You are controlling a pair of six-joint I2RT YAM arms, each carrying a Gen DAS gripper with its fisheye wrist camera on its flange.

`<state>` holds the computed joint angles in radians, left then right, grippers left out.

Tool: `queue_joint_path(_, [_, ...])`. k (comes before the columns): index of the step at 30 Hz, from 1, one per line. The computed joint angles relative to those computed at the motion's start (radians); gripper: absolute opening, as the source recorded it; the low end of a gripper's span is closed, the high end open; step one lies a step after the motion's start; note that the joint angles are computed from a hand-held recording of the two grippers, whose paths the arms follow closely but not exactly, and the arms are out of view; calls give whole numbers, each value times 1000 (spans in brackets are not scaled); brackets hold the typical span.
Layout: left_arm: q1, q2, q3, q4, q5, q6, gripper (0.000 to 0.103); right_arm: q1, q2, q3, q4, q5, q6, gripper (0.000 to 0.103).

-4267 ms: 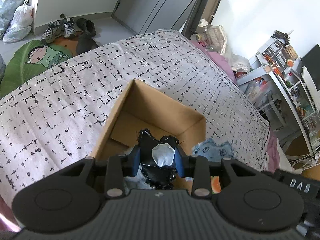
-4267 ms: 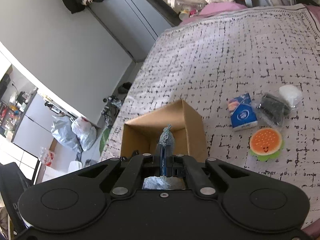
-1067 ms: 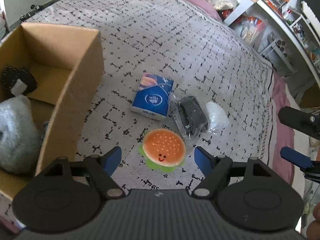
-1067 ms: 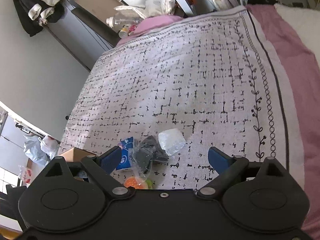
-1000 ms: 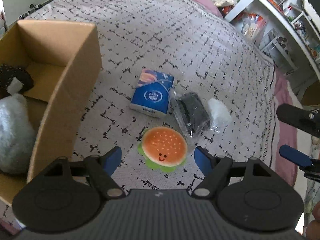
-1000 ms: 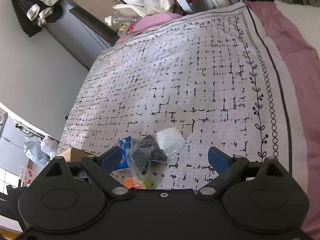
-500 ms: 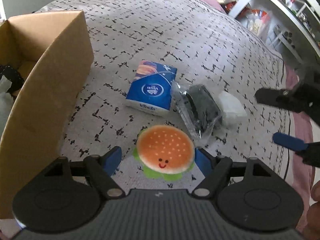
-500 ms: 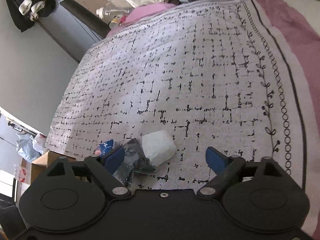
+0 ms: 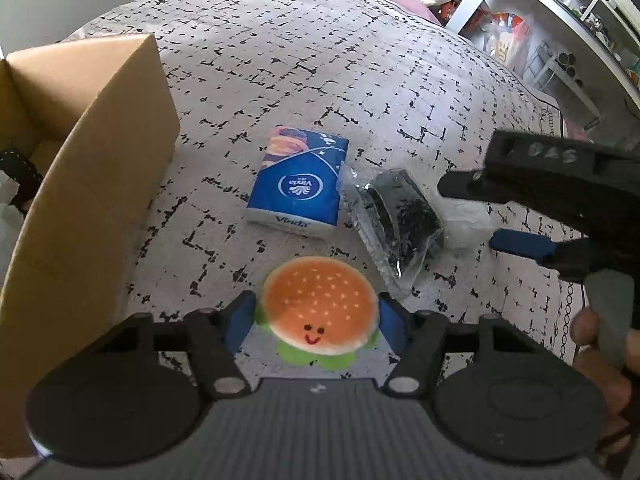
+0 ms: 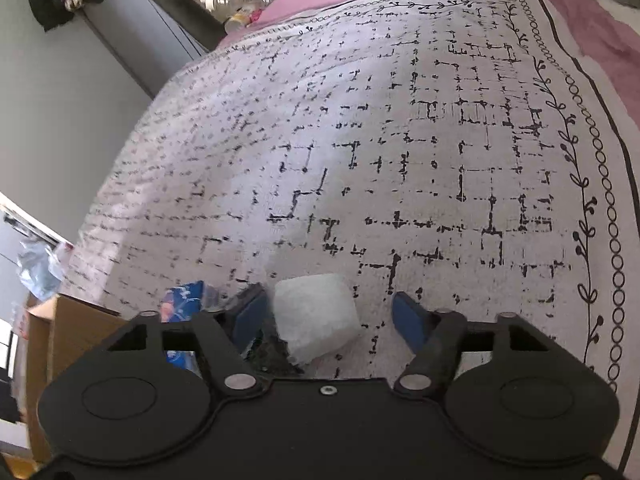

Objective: Organize soft objects
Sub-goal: 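Close the left tool on the burger squishy while the right tool grasps the white cloth bundle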

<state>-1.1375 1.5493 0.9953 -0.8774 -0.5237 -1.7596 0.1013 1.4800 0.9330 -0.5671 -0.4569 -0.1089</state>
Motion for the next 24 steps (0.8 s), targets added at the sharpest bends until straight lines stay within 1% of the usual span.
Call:
queue_joint_path(1, [1, -4, -3, -2, 1, 2, 60, 4, -4, -6, 8, 6, -9, 55])
queue_joint_path(2, [2, -11, -9, 3, 2, 5, 59, 6, -6, -8, 10, 9, -19, 44])
queue_joint_path(3, [0, -17, -12, 3, 2, 4, 58, 5, -7, -6, 1, 8, -33, 42])
queue_joint_path(9, [-27, -36, -13, -18, -1, -24, 57, -16, -29, 17, -87, 24, -49, 41])
queue_joint_path(14, [-55, -62, 7, -56, -16, -48, 56, -62, -89, 31, -151, 16, -50, 41])
queue_joint_path(21, [-105, -73, 98, -181, -74, -91, 57, -122, -190, 33, -235, -33, -67, 41])
queue_joint_path(24, [-138, -71, 141, -243, -97, -129, 57, -144, -237, 37, -282, -59, -79, 41])
